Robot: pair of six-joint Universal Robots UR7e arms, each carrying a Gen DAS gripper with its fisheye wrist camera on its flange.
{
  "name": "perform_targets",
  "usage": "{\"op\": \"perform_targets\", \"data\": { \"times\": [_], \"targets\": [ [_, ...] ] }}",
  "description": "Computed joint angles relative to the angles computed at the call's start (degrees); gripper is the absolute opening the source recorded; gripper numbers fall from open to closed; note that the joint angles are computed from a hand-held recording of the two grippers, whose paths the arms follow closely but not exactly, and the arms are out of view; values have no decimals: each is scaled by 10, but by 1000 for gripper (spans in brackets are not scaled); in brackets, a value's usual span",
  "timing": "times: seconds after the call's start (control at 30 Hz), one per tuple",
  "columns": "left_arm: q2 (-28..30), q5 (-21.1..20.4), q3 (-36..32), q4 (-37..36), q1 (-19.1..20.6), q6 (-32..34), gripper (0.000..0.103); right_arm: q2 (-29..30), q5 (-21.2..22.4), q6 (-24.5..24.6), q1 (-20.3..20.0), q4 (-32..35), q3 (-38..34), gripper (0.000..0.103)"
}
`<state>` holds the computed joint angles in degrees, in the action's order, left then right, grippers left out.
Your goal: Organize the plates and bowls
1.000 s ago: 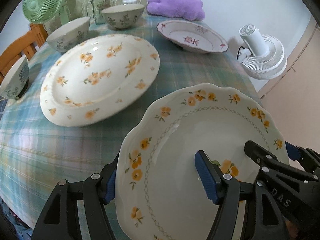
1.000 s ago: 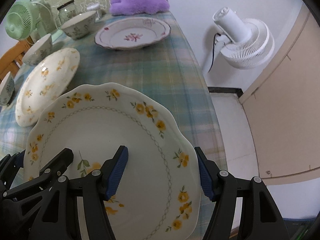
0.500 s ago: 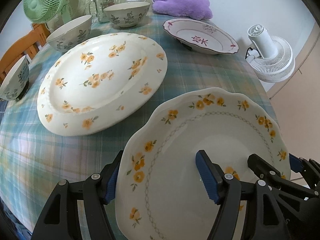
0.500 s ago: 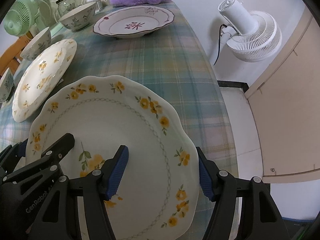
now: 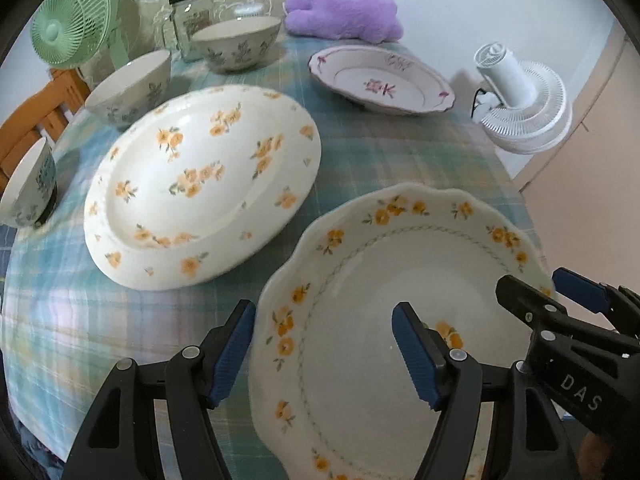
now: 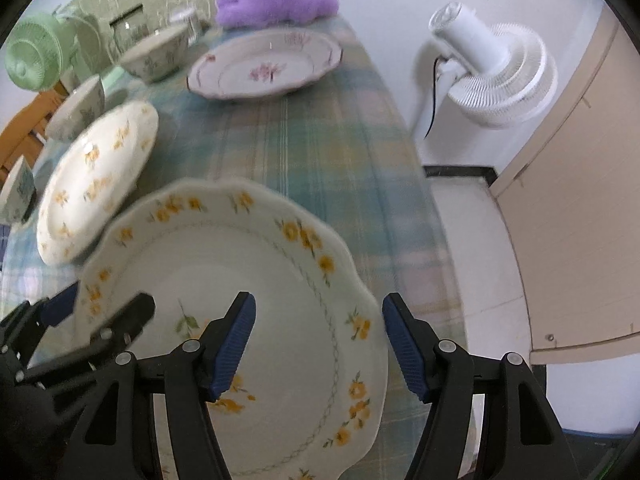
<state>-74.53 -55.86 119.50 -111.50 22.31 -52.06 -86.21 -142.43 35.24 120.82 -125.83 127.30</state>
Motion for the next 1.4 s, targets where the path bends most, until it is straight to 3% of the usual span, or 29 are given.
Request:
{"op": "perform_targets", "data": {
  "times": [0.2, 0.5, 0.6, 0.93, 1.23, 1.4],
  "targets": [
    [-30, 7, 4, -4, -2, 25, 77, 12, -6, 31, 25, 12, -17, 70],
    [-95, 35, 12, 7, -12, 85, 87, 43, -30, 141, 88, 84, -67, 71],
    [-119, 45, 13, 21, -10, 92, 87, 69, -54, 182, 119, 124, -95, 70],
    [-189, 64, 12, 60, 16, 111, 87, 147, -50, 255, 170, 183, -174, 71],
    [-188, 82, -10, 24, 61, 153, 86, 207, -68, 255, 173, 190, -238, 70],
    [-160, 97, -30, -9, 95, 174, 86, 232, -72, 186, 155, 147, -261, 70]
  ]
}}
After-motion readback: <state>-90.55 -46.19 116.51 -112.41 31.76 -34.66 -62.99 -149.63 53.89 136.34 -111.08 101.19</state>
